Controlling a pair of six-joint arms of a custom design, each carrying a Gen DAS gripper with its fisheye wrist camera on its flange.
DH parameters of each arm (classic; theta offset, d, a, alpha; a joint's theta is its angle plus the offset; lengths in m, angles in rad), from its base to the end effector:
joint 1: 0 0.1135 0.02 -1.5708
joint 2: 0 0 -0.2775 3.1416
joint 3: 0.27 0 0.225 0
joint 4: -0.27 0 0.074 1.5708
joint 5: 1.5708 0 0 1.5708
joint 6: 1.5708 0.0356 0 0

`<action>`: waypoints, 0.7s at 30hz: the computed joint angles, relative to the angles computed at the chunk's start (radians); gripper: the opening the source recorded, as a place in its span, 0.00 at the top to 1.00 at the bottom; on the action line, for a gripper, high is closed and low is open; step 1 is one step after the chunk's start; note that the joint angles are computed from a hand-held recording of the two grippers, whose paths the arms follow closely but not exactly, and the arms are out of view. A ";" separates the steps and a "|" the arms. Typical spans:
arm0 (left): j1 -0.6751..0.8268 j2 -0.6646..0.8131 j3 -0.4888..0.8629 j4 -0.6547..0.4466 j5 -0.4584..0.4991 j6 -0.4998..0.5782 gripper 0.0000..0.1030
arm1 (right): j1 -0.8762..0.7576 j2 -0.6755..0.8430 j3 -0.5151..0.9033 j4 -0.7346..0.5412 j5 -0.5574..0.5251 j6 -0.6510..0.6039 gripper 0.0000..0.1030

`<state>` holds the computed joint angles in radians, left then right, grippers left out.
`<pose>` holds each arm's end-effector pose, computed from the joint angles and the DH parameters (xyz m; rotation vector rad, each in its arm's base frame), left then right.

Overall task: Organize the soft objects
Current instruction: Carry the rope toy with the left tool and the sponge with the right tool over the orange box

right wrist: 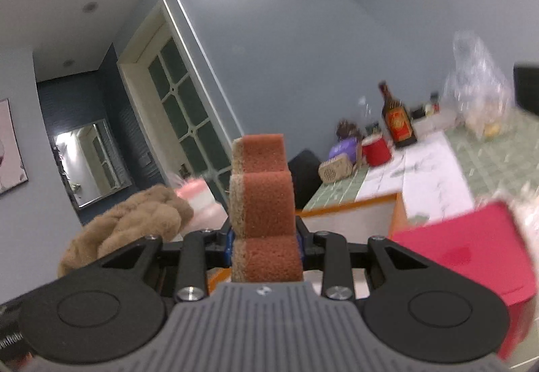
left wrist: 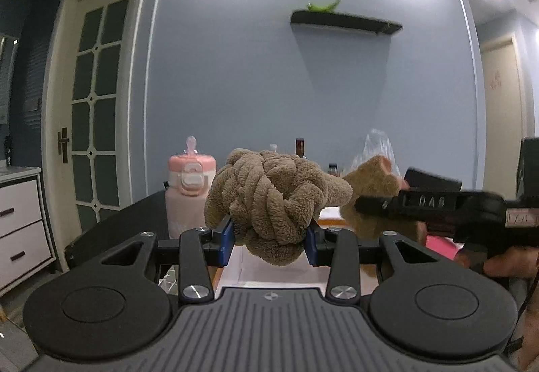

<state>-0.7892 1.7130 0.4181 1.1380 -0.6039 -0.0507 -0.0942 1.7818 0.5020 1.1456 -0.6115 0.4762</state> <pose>0.2103 -0.1832 0.1798 0.1854 1.6907 -0.1050 0.3006 -0.0079 0.1805 0.0279 1.7458 0.8009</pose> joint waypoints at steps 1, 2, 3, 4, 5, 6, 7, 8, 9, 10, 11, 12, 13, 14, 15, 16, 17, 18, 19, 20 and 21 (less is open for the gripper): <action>0.004 0.013 0.018 -0.019 0.000 0.005 0.56 | -0.007 0.008 0.027 -0.063 -0.027 0.009 0.69; 0.009 0.023 0.040 -0.048 -0.002 0.008 0.56 | -0.022 0.028 0.045 -0.084 -0.080 0.023 0.69; 0.008 0.038 0.066 -0.083 -0.012 0.000 0.56 | -0.034 0.054 0.052 -0.063 -0.120 0.042 0.69; 0.008 0.044 0.082 -0.120 -0.017 -0.010 0.56 | -0.038 0.060 0.062 -0.089 -0.131 0.046 0.69; 0.012 0.048 0.098 -0.163 -0.012 -0.024 0.56 | -0.036 0.039 0.080 -0.179 -0.122 0.012 0.69; 0.017 0.046 0.115 -0.220 0.010 -0.038 0.56 | -0.029 0.019 0.091 -0.248 -0.106 -0.035 0.69; 0.043 0.047 0.119 -0.245 0.055 -0.052 0.56 | -0.019 0.001 0.088 -0.271 -0.085 -0.069 0.69; 0.062 0.045 0.123 -0.266 0.094 -0.073 0.56 | -0.014 -0.003 0.082 -0.274 -0.078 -0.084 0.69; 0.066 0.044 0.126 -0.289 0.115 -0.095 0.56 | -0.006 -0.005 0.082 -0.282 -0.069 -0.099 0.69; 0.066 0.048 0.121 -0.291 0.120 -0.108 0.56 | 0.003 -0.014 0.074 -0.287 -0.045 -0.122 0.69; 0.066 0.053 0.119 -0.291 0.116 -0.113 0.56 | 0.015 -0.020 0.074 -0.299 -0.020 -0.151 0.69; 0.073 0.057 0.125 -0.294 0.118 -0.107 0.56 | 0.030 -0.030 0.068 -0.306 0.011 -0.178 0.69; 0.069 0.054 0.120 -0.294 0.111 -0.103 0.56 | 0.043 -0.013 0.083 -0.306 0.038 -0.194 0.69; 0.075 0.052 0.130 -0.307 0.115 -0.100 0.56 | 0.048 -0.014 0.074 -0.298 0.063 -0.210 0.68; 0.072 0.046 0.132 -0.325 0.112 -0.111 0.56 | 0.060 -0.019 0.066 -0.295 0.088 -0.236 0.67; 0.076 0.039 0.139 -0.350 0.115 -0.125 0.56 | 0.063 -0.018 0.062 -0.295 0.098 -0.260 0.67; 0.102 0.053 0.177 -0.380 0.141 -0.127 0.56 | 0.068 -0.021 0.054 -0.293 0.114 -0.280 0.66; 0.103 0.047 0.179 -0.399 0.148 -0.138 0.56 | 0.071 -0.016 0.051 -0.284 0.126 -0.289 0.66; 0.112 0.054 0.190 -0.407 0.159 -0.135 0.56 | 0.074 -0.016 0.051 -0.283 0.139 -0.293 0.64; 0.115 0.056 0.195 -0.412 0.162 -0.126 0.56 | 0.073 -0.014 0.044 -0.266 0.139 -0.290 0.55; 0.117 0.061 0.197 -0.405 0.160 -0.118 0.56 | 0.071 -0.011 0.035 -0.237 0.140 -0.280 0.51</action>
<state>-0.6723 1.7739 0.6155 0.7333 -0.4437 -0.1687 -0.0230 1.7707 0.5372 0.9086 -0.4717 0.1958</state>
